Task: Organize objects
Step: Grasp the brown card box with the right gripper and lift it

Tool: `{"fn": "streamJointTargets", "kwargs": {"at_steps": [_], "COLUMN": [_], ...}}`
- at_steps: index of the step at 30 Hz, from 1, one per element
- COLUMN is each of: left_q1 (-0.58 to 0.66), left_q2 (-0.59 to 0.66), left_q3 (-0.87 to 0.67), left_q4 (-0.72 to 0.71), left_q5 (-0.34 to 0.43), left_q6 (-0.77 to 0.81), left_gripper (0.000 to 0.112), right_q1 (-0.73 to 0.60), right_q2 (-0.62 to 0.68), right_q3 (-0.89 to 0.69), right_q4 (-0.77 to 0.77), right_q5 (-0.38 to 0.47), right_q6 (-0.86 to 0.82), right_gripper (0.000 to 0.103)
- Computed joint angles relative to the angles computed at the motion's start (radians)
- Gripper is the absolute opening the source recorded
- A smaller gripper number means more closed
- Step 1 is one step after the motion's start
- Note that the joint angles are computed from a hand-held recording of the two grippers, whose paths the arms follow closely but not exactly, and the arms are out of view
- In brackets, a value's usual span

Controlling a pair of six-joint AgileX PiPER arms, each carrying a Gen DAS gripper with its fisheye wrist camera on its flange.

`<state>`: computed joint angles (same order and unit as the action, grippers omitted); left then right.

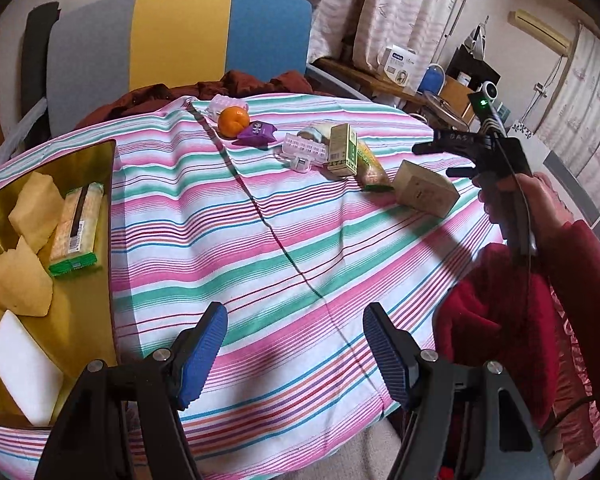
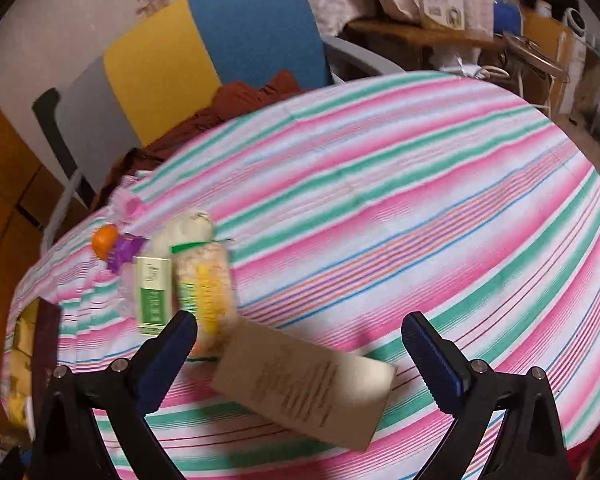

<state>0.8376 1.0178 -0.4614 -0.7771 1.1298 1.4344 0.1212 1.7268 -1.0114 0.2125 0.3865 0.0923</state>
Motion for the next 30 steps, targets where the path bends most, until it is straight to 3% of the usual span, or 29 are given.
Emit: {"fn": "streamJointTargets", "kwargs": {"at_steps": [6,11,18,23,26,30], "left_q1": [-0.037,-0.145,-0.305,-0.44,-0.506,-0.607], "left_q2": [0.012,0.035,0.016,0.059,0.119,0.202], "left_q3": [-0.003,-0.01,-0.024,-0.062,-0.096,-0.145], "left_q4": [-0.003,-0.014,-0.023,-0.018,-0.022,-0.015], "left_q5": [-0.032,-0.091,-0.177,-0.275,-0.327,-0.413], "left_q6": [-0.023,-0.094,-0.173,-0.261,-0.305,-0.386], "left_gripper": [0.071,0.071,0.071,0.071,0.071,0.071], "right_q1": [-0.059,0.022,0.094,0.058,0.046,0.082], "right_q2": [0.046,0.016,0.0,-0.024,-0.007,0.012], "right_q3": [-0.049,-0.064,-0.023,0.0,-0.003,-0.022], "right_q4": [0.235,0.172,0.018,0.023,0.137,0.086], "right_q5": [0.2,0.321,0.255,0.188,0.205,0.226], "right_q6": [-0.183,-0.159,-0.011,0.012,-0.101,-0.052], "right_gripper": [0.103,0.103,0.103,0.1,0.096,0.095]}}
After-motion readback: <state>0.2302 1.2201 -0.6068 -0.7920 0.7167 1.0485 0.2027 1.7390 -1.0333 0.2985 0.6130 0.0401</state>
